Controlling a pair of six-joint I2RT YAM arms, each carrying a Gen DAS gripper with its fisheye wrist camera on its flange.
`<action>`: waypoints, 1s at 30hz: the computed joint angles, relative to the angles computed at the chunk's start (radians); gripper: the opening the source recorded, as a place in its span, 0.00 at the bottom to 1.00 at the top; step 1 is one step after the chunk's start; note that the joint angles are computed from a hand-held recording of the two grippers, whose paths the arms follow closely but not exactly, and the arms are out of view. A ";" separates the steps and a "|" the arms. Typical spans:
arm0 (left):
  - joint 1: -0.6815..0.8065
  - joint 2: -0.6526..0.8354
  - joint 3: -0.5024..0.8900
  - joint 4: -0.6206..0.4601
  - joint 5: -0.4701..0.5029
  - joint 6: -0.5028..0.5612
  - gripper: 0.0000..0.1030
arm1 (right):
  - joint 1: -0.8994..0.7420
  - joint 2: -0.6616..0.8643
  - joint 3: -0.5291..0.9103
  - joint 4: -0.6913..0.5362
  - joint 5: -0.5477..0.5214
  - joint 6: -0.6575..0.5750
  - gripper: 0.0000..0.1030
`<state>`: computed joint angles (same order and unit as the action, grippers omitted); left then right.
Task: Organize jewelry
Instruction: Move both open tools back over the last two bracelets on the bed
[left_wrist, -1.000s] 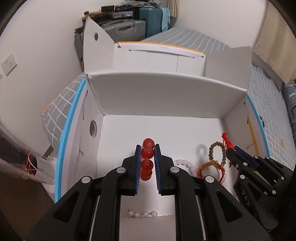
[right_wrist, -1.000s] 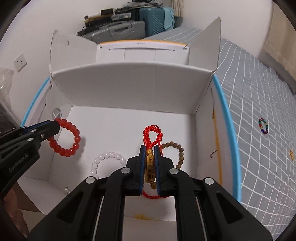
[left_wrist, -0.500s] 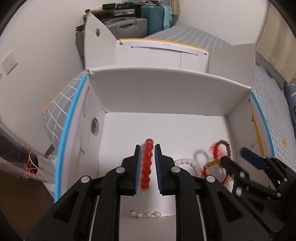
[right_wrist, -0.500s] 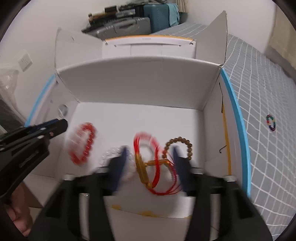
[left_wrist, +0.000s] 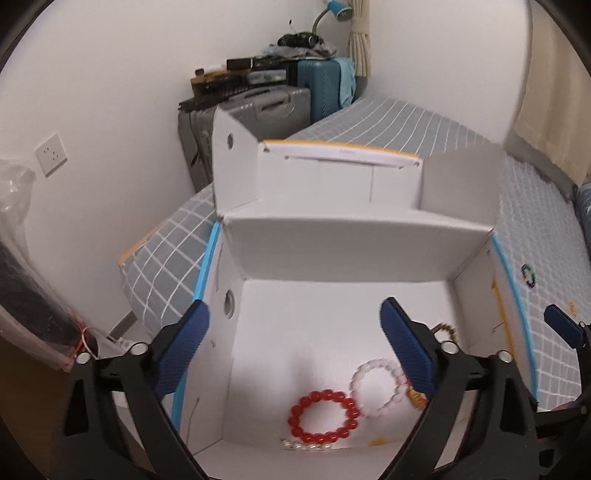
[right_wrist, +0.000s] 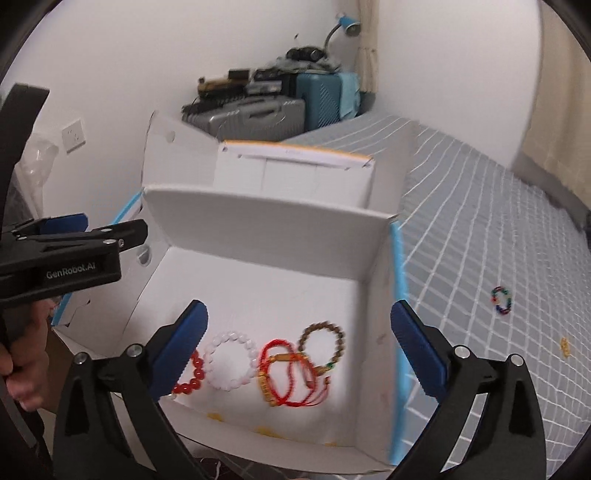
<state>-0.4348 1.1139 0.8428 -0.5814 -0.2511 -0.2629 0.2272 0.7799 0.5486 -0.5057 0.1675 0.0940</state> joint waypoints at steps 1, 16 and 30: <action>-0.016 0.002 0.013 -0.002 -0.006 -0.006 0.93 | -0.030 -0.019 0.005 -0.014 -0.014 -0.012 0.93; -0.445 0.290 0.284 0.023 -0.140 -0.134 0.94 | -1.023 -0.074 0.119 -0.169 -0.603 -0.476 0.93; -0.673 0.745 0.686 0.016 -0.125 -0.181 0.94 | -1.527 0.389 0.314 -0.093 -0.828 -0.793 0.93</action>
